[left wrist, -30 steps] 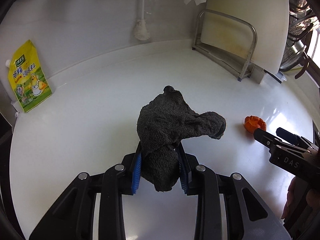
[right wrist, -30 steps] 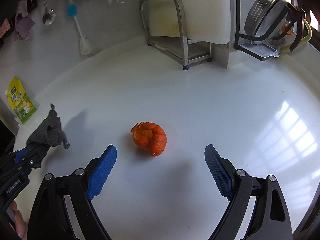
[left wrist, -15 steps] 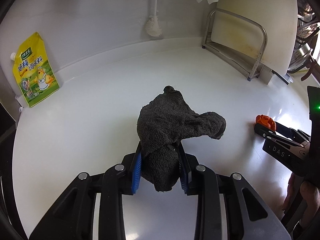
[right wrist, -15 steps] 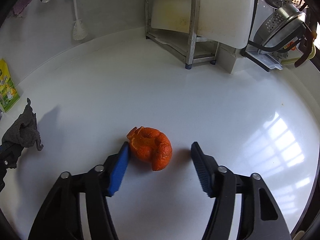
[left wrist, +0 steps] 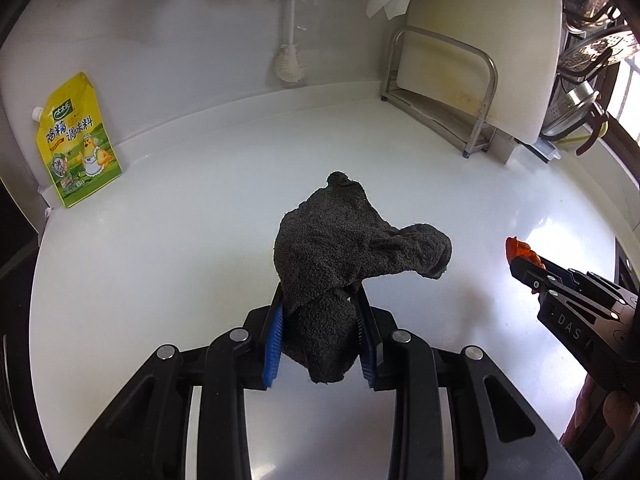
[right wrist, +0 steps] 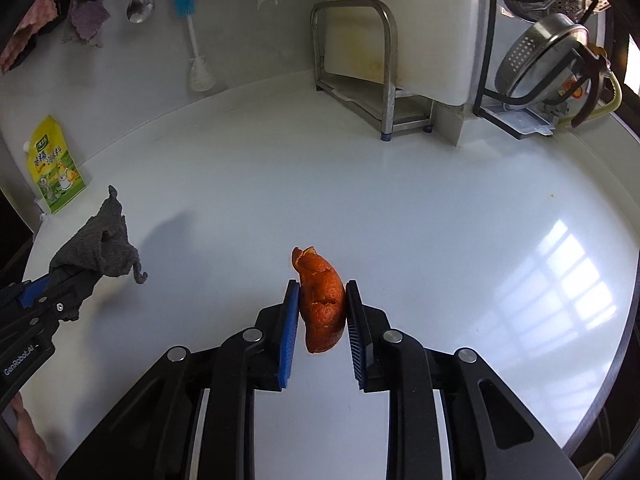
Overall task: Collect trash
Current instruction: 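Carry the grey cloth and orange peel over the grey trash bin, then open both tools to drop the cloth and peel into the bin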
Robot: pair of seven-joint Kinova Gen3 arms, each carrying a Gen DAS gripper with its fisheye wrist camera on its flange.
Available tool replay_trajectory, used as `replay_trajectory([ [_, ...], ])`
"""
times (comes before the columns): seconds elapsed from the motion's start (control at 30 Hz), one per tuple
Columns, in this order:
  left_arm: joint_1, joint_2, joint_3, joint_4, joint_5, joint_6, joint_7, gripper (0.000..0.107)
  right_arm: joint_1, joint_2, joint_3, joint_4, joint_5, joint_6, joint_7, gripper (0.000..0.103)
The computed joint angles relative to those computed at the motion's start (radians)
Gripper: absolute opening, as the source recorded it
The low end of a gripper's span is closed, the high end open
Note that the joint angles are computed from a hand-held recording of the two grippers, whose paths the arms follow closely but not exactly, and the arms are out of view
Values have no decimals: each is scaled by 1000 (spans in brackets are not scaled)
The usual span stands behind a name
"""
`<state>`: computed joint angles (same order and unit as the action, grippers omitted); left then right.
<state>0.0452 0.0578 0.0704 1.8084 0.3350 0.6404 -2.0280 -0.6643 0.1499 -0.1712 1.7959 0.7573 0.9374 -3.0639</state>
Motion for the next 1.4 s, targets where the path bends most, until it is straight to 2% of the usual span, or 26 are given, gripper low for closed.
replay_trajectory([
  [0.2, 26, -121, -6, 97, -21, 28, 33, 31, -64, -102, -83, 74, -1, 88, -110, 22],
  [0.43, 65, -332, 23, 203, -125, 121, 205, 31, -108, -246, -229, 165, -98, 184, -185, 22],
  [0.67, 90, -569, 118, 269, -198, 288, 433, 31, -124, -396, -410, 211, -230, 268, -196, 22],
  [0.87, 115, -715, 193, 262, -198, 445, 579, 31, -118, -509, -549, 203, -324, 344, -184, 22],
  [1.0, 141, -770, 213, 228, -200, 546, 604, 31, -95, -588, -604, 184, -400, 397, -173, 22],
  [1.13, 161, -806, 214, 214, -203, 617, 589, 31, -60, -641, -635, 186, -476, 405, -165, 22],
  [1.3, 186, -834, 196, 224, -204, 668, 533, 31, 13, -666, -685, 191, -547, 365, -162, 22],
  [1.4, 188, -846, 171, 240, -197, 678, 502, 31, 65, -647, -724, 184, -572, 334, -137, 22],
])
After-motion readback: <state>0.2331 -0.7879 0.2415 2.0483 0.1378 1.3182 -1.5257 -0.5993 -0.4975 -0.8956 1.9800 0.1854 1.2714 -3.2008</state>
